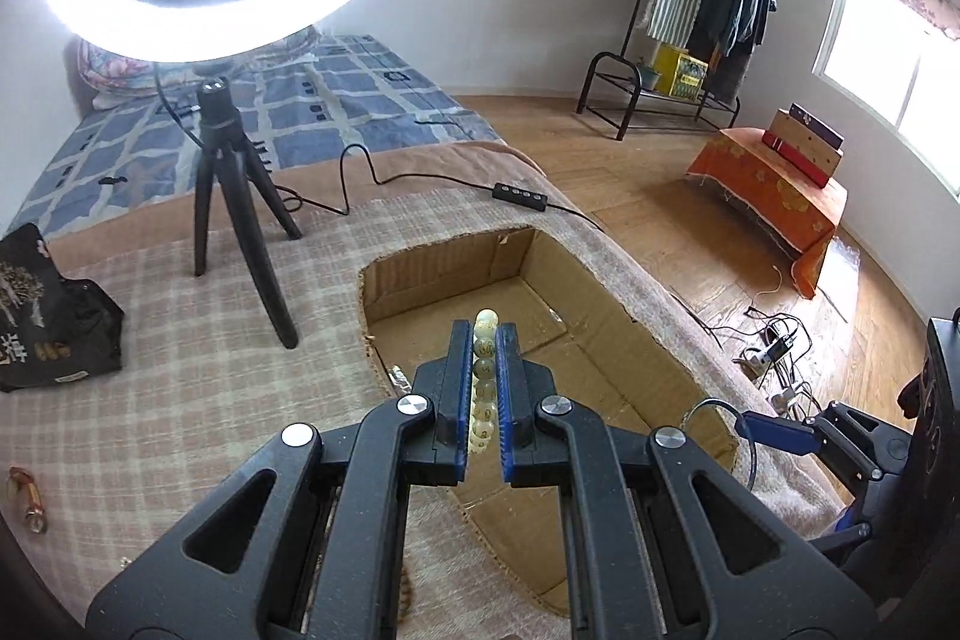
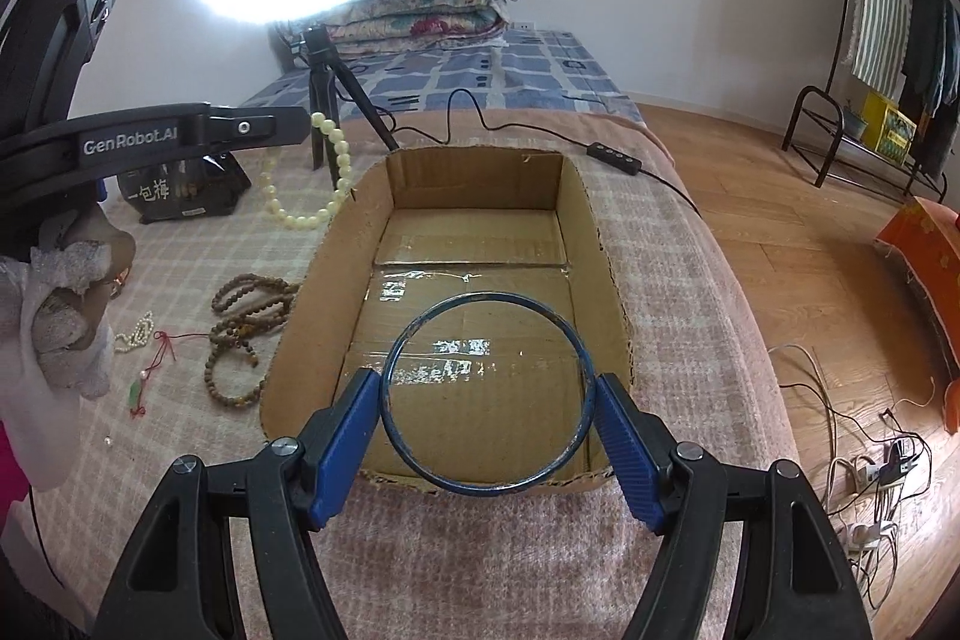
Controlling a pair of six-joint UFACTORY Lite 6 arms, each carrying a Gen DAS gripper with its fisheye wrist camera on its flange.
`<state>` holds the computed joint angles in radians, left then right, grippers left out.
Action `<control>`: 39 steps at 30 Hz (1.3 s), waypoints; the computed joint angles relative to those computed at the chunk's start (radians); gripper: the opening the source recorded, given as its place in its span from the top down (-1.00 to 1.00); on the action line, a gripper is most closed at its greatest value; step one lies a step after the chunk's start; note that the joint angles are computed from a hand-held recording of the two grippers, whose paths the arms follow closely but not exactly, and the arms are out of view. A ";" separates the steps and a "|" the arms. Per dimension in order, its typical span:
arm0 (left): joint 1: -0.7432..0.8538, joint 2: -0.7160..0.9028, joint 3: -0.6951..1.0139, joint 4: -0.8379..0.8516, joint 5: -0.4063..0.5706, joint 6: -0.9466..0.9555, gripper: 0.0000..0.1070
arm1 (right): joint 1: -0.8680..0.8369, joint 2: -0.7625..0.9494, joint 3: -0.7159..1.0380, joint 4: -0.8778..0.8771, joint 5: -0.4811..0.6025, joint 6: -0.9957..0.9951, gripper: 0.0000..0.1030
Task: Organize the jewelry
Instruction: 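Carry the bracelet with left gripper while right gripper carries bangle to cardboard box, then open left gripper over the box while right gripper releases the bangle inside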
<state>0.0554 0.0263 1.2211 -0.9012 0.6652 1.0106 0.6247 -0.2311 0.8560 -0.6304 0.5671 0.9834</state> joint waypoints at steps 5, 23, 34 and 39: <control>-0.051 0.007 -0.024 0.032 -0.052 -0.022 0.90 | -0.023 0.019 -0.008 0.009 -0.024 -0.014 -0.43; -0.017 -0.041 -0.049 0.042 -0.051 -0.028 0.15 | 0.036 0.011 -0.005 -0.061 0.014 0.078 -0.66; 0.141 -0.134 -0.072 0.026 0.056 0.025 0.15 | 0.171 -0.001 0.041 -0.079 0.119 0.161 -0.66; 0.292 -0.169 -0.064 0.009 0.145 0.111 0.15 | 0.244 0.007 0.081 -0.091 0.169 0.198 -0.66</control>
